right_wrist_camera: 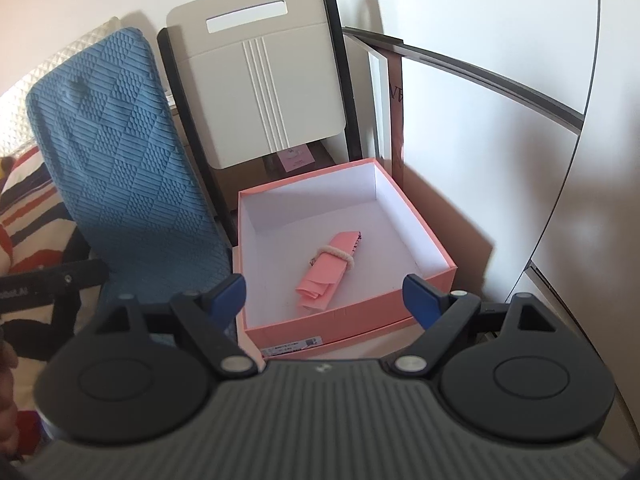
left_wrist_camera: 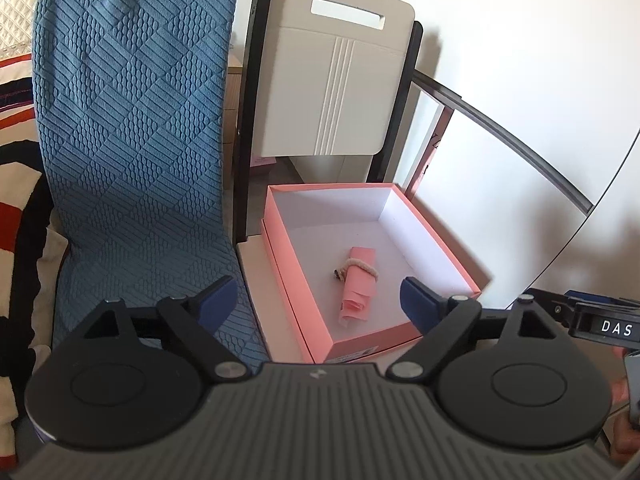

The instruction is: Organize objects

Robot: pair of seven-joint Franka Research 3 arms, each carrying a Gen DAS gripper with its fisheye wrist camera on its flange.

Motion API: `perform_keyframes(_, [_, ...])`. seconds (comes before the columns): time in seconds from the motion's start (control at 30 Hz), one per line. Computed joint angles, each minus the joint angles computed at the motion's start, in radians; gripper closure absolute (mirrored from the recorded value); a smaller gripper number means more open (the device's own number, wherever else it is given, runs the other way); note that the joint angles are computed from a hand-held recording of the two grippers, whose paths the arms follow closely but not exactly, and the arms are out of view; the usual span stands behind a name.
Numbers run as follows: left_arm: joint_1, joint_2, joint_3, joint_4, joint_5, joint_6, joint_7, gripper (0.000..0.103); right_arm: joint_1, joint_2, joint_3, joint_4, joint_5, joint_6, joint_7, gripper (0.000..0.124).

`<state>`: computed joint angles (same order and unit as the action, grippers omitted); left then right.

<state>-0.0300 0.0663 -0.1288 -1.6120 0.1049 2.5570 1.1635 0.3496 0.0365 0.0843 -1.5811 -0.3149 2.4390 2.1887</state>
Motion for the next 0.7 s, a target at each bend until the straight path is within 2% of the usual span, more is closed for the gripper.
perform_keyframes(0.2, [-0.003, 0.003, -0.001, 0.005, 0.018, -0.014, -0.019, 0.008, -0.003, -0.008, 0.000, -0.013, -0.005, 0.008, 0.003, 0.037])
perform_keyframes(0.3, [-0.009, -0.007, 0.008, -0.009, 0.091, 0.007, -0.115, 0.008, -0.003, -0.011, 0.003, -0.019, 0.004, 0.013, -0.013, 0.037])
perform_keyframes(0.37, [-0.005, -0.005, 0.005, -0.005, 0.069, 0.003, -0.100, 0.008, -0.003, -0.010, 0.004, -0.022, 0.003, 0.015, -0.013, 0.037])
perform_keyframes(0.53, [-0.011, -0.005, 0.005, -0.001, 0.129, -0.009, -0.116, 0.008, -0.002, -0.008, 0.004, -0.025, 0.006, 0.015, -0.012, 0.037])
perform_keyframes(0.7, [-0.009, -0.016, 0.002, -0.020, 0.111, 0.001, -0.096, 0.008, -0.001, -0.011, 0.004, -0.029, 0.000, 0.012, -0.005, 0.037])
